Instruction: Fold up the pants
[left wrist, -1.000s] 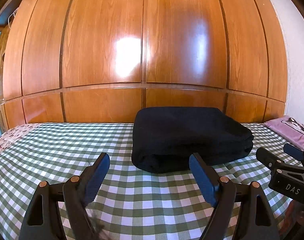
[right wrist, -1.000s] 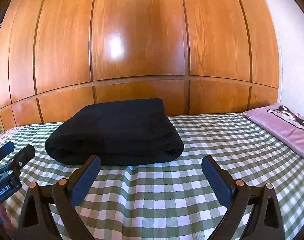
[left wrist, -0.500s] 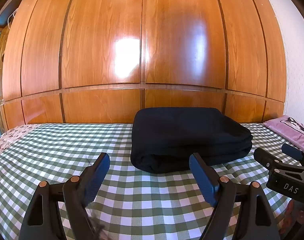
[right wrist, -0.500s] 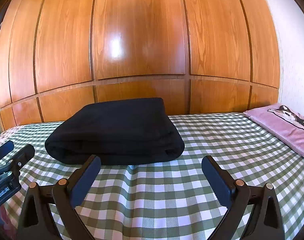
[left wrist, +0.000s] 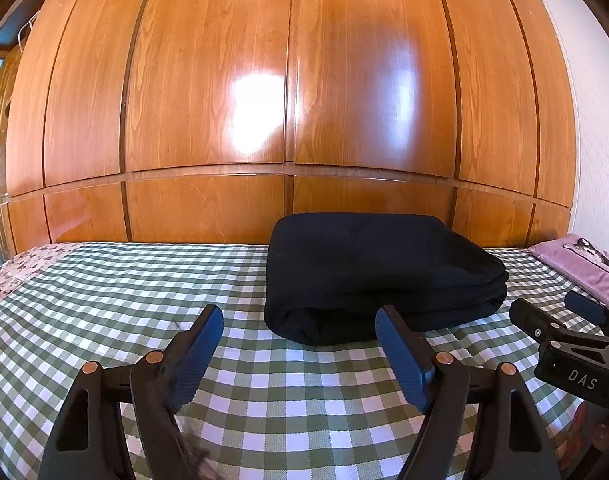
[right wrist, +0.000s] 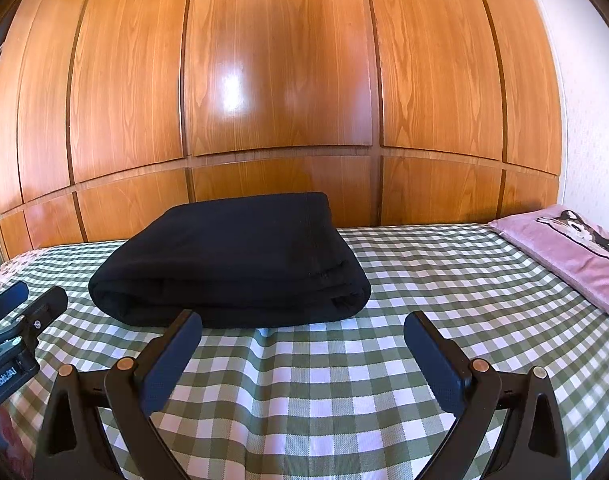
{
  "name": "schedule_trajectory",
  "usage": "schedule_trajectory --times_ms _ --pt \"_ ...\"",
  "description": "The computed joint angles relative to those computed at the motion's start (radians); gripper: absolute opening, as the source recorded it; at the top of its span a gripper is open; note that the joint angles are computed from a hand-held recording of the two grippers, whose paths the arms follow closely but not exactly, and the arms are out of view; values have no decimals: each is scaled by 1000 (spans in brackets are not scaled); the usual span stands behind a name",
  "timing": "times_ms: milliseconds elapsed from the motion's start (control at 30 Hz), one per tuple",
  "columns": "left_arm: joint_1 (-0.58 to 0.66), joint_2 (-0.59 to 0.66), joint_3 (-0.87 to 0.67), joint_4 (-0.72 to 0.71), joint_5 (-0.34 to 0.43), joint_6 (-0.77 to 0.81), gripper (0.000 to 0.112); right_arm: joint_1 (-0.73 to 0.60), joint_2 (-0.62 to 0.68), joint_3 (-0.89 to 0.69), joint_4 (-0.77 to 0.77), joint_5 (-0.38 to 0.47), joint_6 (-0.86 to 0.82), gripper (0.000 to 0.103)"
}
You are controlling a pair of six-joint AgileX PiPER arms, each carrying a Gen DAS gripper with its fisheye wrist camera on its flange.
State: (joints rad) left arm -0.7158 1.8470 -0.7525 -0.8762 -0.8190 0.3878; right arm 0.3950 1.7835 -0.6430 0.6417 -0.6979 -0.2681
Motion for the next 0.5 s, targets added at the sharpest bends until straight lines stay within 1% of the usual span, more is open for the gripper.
schedule_trajectory --times_ms 500 --pt "6 0 -3 3 13 -2 79 -8 2 0 -18 4 10 101"
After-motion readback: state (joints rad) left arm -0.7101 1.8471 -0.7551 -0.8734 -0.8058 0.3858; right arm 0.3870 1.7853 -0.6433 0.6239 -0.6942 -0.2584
